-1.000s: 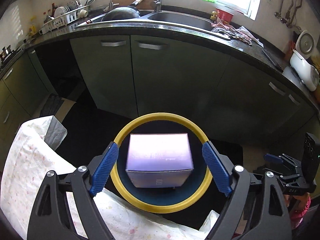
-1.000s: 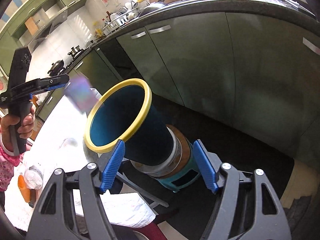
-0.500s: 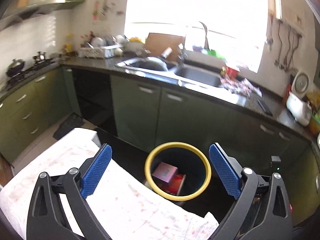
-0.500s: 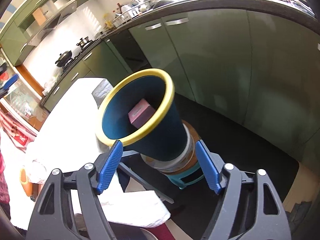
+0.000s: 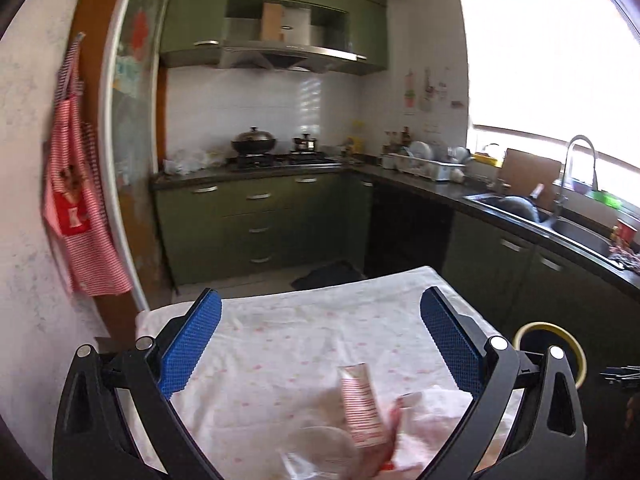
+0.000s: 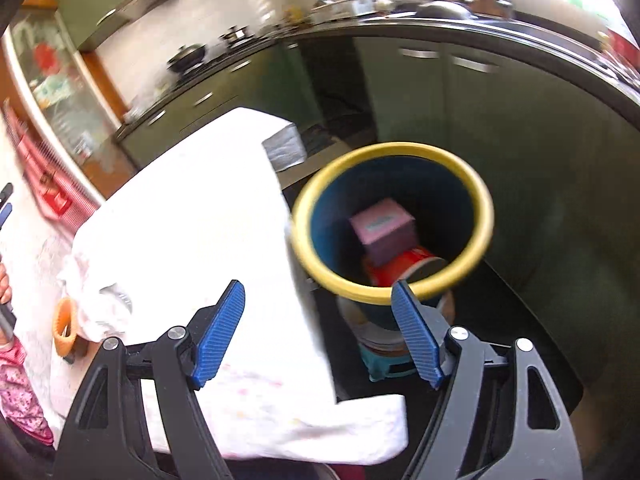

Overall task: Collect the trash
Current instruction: 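Grasp the white tissue on the table with the right gripper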

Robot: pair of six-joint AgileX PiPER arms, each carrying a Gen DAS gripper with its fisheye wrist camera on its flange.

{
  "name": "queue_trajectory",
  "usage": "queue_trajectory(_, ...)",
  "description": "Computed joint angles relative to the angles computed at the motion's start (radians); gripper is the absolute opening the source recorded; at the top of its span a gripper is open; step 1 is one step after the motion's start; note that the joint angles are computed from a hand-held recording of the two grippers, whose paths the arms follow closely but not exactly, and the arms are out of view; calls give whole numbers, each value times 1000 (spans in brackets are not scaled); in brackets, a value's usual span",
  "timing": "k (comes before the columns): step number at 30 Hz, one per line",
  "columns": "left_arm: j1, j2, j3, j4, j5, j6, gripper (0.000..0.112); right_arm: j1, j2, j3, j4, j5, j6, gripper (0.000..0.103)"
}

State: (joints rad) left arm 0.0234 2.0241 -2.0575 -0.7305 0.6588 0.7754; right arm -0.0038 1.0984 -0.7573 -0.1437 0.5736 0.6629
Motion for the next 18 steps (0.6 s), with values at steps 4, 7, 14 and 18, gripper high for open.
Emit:
queue_trajectory(4, 83, 93, -30, -7, -76, 5, 98, 131, 131, -124, 6, -7, -16, 71)
queue_trajectory(7, 115, 191, -97, 7, -111, -38, 98, 205, 232, -237, 76, -2, -114, 71)
queue_trajectory(14, 113, 279, -98, 30, -227, -80, 98, 295, 473, -545, 303, 83, -403, 65)
queue_trajectory(18, 114, 260, -47, -37, -260, -8, 98, 323, 583, -687, 291, 173, -427, 51)
